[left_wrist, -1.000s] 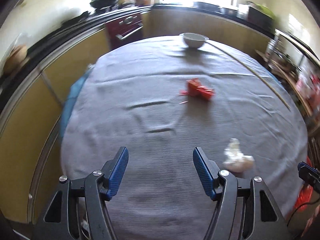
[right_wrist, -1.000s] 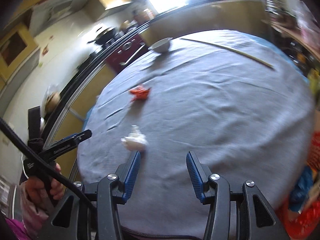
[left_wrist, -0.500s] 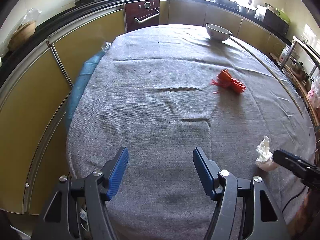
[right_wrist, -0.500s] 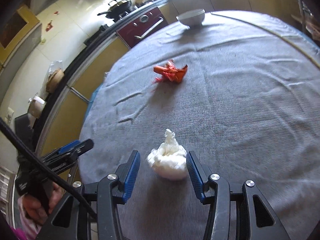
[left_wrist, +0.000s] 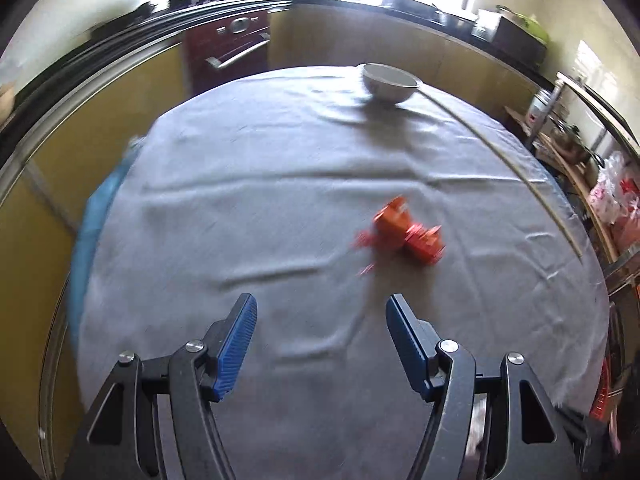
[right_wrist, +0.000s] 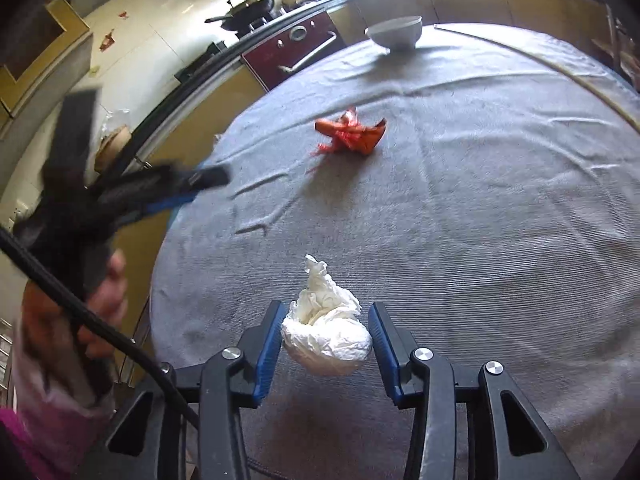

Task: Collect trash
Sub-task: 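Close left tool on orange wrapper while right tool closes on white tissue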

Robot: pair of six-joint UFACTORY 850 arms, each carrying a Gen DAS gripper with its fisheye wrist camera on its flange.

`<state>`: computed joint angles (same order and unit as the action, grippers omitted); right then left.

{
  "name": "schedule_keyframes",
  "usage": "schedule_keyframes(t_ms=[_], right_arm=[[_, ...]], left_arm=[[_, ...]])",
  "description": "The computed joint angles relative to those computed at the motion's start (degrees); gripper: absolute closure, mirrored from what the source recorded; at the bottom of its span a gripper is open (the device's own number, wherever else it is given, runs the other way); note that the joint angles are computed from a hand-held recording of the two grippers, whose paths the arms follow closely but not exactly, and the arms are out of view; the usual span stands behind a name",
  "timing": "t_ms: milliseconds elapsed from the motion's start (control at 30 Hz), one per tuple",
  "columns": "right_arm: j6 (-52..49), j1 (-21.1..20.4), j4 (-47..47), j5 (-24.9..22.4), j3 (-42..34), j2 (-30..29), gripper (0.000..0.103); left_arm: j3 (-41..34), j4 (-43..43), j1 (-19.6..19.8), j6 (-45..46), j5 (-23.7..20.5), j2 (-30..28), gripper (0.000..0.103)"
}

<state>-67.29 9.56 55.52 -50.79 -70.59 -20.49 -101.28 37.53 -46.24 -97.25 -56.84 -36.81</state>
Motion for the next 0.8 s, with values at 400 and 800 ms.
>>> schedule_keyframes(t_ms=[400,800], right_arm=[[-0.96,-7.23,3.26,-2.74,-0.1,0.54,0.057],[-1.56,-9.82,4.77,-5.06,0.19,0.66,0.057]], left_arm=[[-20.07,-14.59,7.41,12.14,7.25,-13.84,0.034],[-24.37,-19.7,8.38,13.19,5.75,-18.07,0.075]])
